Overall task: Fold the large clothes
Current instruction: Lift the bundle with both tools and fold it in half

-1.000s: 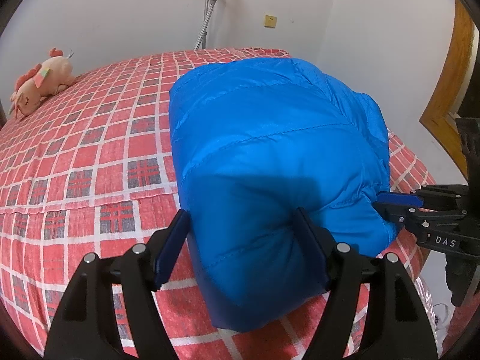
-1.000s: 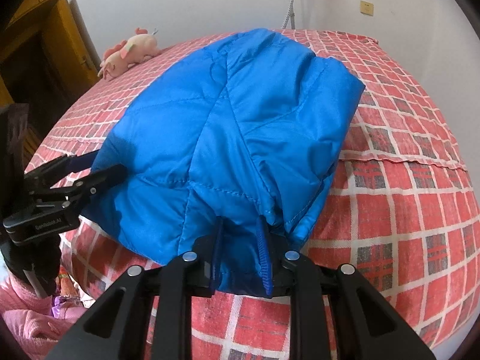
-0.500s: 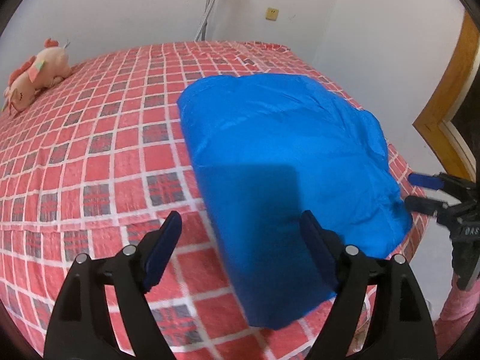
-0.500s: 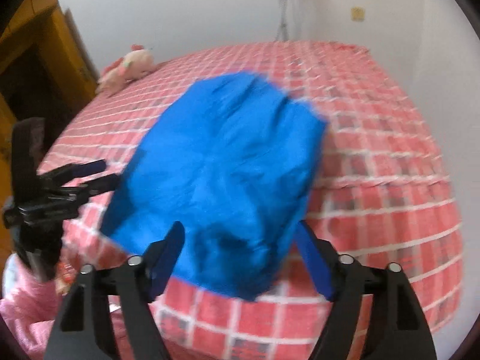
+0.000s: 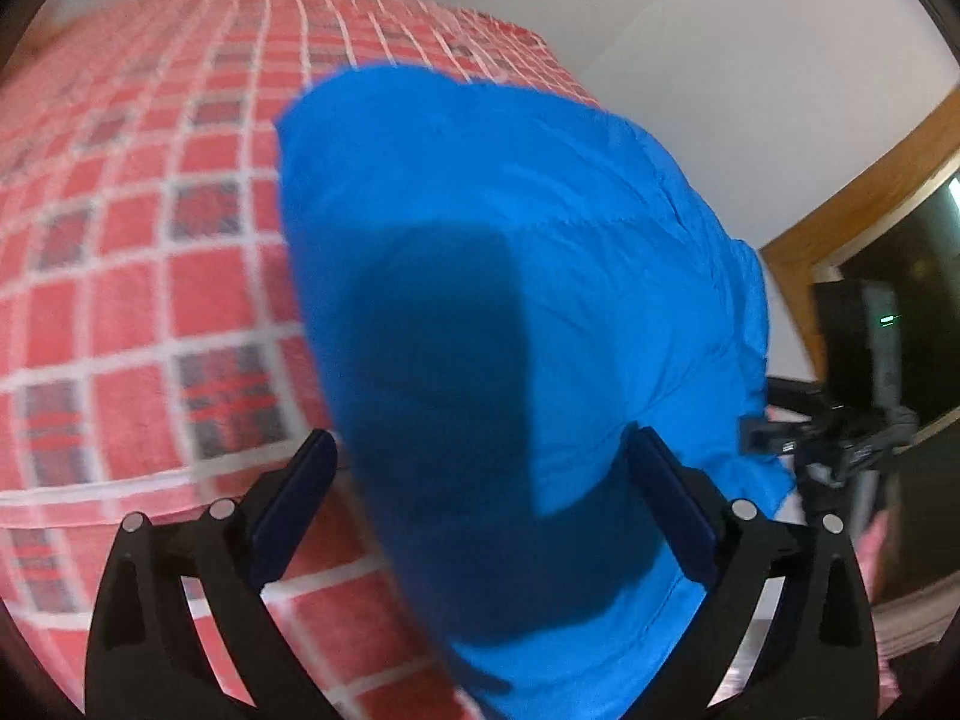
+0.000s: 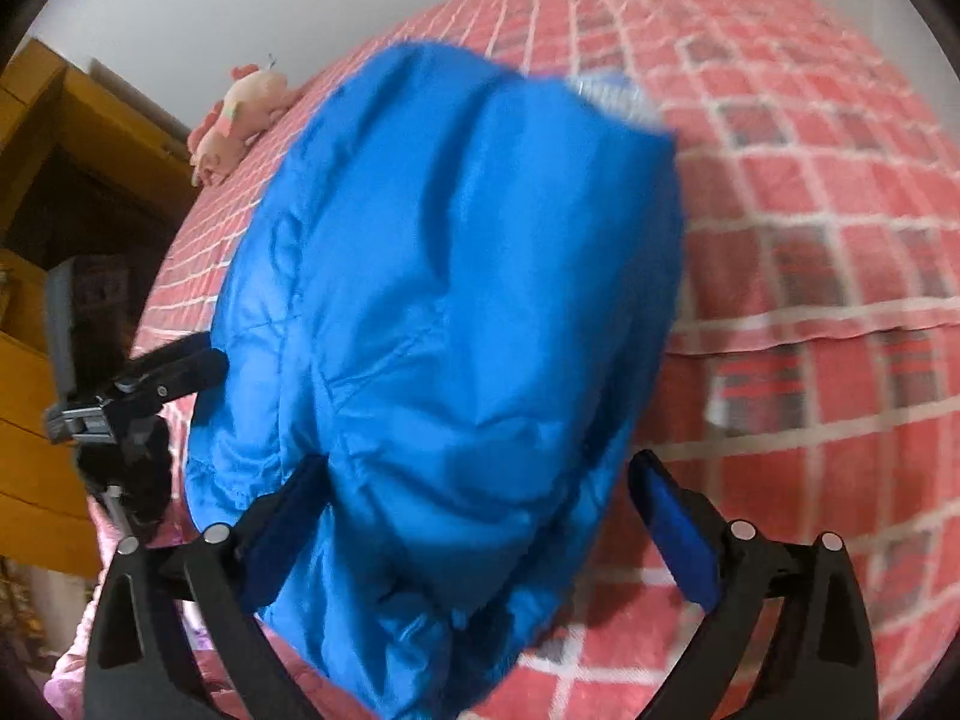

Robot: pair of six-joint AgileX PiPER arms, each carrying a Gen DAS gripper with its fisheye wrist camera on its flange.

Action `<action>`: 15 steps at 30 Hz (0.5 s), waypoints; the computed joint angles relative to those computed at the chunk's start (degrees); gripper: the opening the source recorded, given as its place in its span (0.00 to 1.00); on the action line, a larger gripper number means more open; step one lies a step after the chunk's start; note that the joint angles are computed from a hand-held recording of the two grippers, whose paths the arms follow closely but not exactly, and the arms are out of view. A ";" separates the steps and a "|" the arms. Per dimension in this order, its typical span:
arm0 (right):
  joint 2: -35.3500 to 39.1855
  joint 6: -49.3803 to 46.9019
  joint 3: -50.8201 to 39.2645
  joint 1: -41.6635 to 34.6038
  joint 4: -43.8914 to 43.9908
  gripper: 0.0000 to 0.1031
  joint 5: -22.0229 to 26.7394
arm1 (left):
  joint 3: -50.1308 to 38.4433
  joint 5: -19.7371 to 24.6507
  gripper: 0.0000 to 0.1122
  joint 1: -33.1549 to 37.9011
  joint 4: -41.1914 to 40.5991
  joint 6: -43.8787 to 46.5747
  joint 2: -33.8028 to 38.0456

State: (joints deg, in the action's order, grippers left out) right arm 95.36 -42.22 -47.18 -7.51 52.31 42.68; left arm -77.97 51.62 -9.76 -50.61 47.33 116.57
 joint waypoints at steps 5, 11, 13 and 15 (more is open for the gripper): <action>7.55 -15.12 -0.12 -3.97 12.92 0.92 6.52 | -1.61 1.27 0.89 0.07 -4.52 3.13 3.40; 1.53 -25.33 5.22 -2.60 21.22 0.59 3.98 | 5.23 -0.75 0.65 1.59 -11.20 10.98 -1.69; -0.27 -26.77 5.65 -1.92 22.41 0.56 3.42 | 6.28 -1.00 0.62 2.01 -12.54 12.46 -3.05; -2.39 -26.92 5.15 -0.60 22.02 0.53 2.68 | 6.54 -1.35 0.60 2.39 -14.32 14.28 -4.29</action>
